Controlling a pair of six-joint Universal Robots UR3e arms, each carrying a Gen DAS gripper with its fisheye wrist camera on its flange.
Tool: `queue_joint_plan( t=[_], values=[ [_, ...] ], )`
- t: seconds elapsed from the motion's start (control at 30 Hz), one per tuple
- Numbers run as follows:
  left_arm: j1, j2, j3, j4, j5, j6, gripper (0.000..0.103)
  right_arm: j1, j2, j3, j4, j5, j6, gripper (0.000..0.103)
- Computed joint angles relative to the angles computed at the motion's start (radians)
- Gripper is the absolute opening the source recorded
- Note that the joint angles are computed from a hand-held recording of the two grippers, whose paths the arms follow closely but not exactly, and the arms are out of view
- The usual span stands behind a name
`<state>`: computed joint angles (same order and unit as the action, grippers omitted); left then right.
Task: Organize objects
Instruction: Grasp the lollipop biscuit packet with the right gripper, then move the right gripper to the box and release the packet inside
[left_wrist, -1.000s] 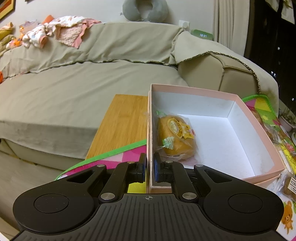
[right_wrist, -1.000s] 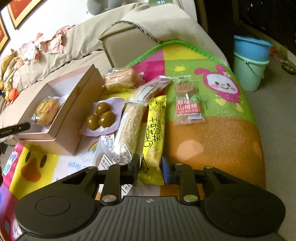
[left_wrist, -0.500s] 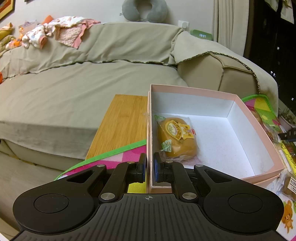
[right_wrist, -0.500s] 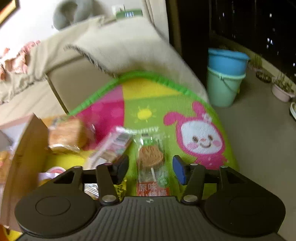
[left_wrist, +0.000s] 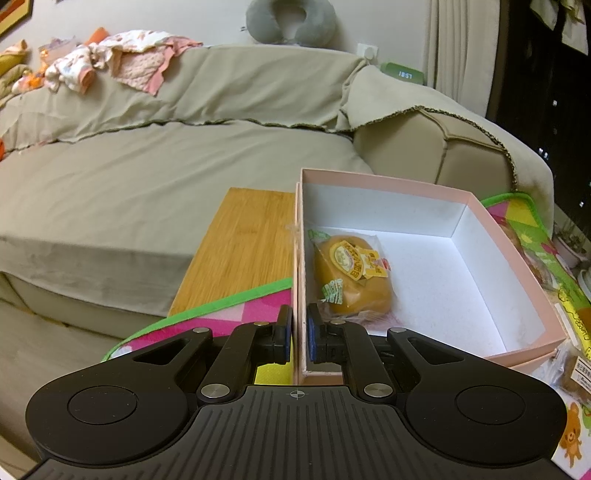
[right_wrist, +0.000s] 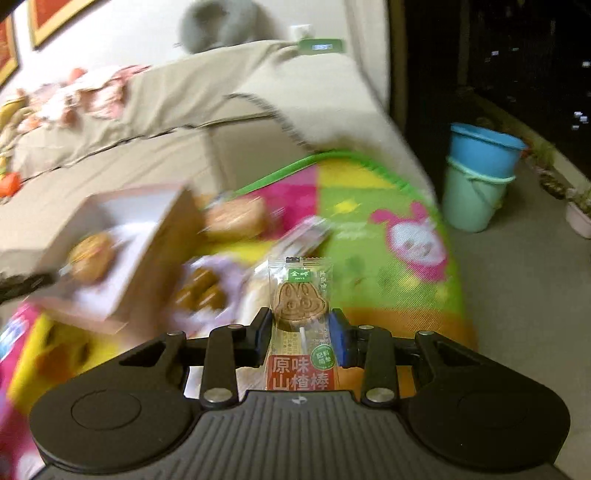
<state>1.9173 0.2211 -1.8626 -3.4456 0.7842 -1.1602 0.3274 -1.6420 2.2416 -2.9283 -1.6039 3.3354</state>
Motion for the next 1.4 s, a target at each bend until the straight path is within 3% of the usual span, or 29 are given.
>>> queue_joint_plan(
  t=[0.23, 0.3, 0.47, 0.53, 0.63, 0.7, 0.83, 0.93, 1.1, 1.4],
  values=[
    [-0.003, 0.001, -0.005, 0.005, -0.001, -0.003, 0.011, 0.175, -0.047, 0.104, 0.03, 0.025, 0.136, 0.033],
    [-0.004, 0.002, -0.005, 0.006, -0.002, -0.003, 0.01, 0.238, 0.001, 0.105, 0.014, -0.01, 0.169, 0.035],
    [-0.011, 0.001, -0.008, 0.018, -0.004, -0.008, 0.01, 0.277, 0.013, 0.158, -0.093, 0.028, 0.169, 0.037],
    [-0.011, 0.001, -0.008, 0.018, -0.005, -0.009, 0.01, 0.33, 0.036, 0.129, -0.132, -0.08, 0.125, 0.039],
    [-0.014, 0.001, -0.007, 0.024, -0.006, -0.013, 0.01, 0.423, 0.155, 0.044, -0.212, -0.323, -0.019, 0.05],
    [-0.015, 0.0, -0.007, 0.024, -0.006, -0.015, 0.01, 0.412, 0.221, 0.007, -0.251, -0.368, -0.11, 0.05],
    [-0.019, -0.003, -0.003, 0.028, -0.006, -0.019, 0.01, 0.337, 0.315, -0.023, -0.295, -0.307, -0.246, 0.055],
    [-0.018, -0.005, -0.006, 0.028, -0.005, -0.018, 0.01, 0.285, 0.337, -0.019, -0.292, -0.232, -0.276, 0.054],
    [-0.019, -0.003, -0.007, 0.028, -0.006, -0.02, 0.01, 0.272, 0.293, -0.007, -0.239, -0.18, -0.23, 0.038],
    [-0.018, -0.005, -0.008, 0.027, -0.006, -0.015, 0.01, 0.244, 0.085, 0.055, -0.078, -0.109, -0.068, 0.038]
  ],
)
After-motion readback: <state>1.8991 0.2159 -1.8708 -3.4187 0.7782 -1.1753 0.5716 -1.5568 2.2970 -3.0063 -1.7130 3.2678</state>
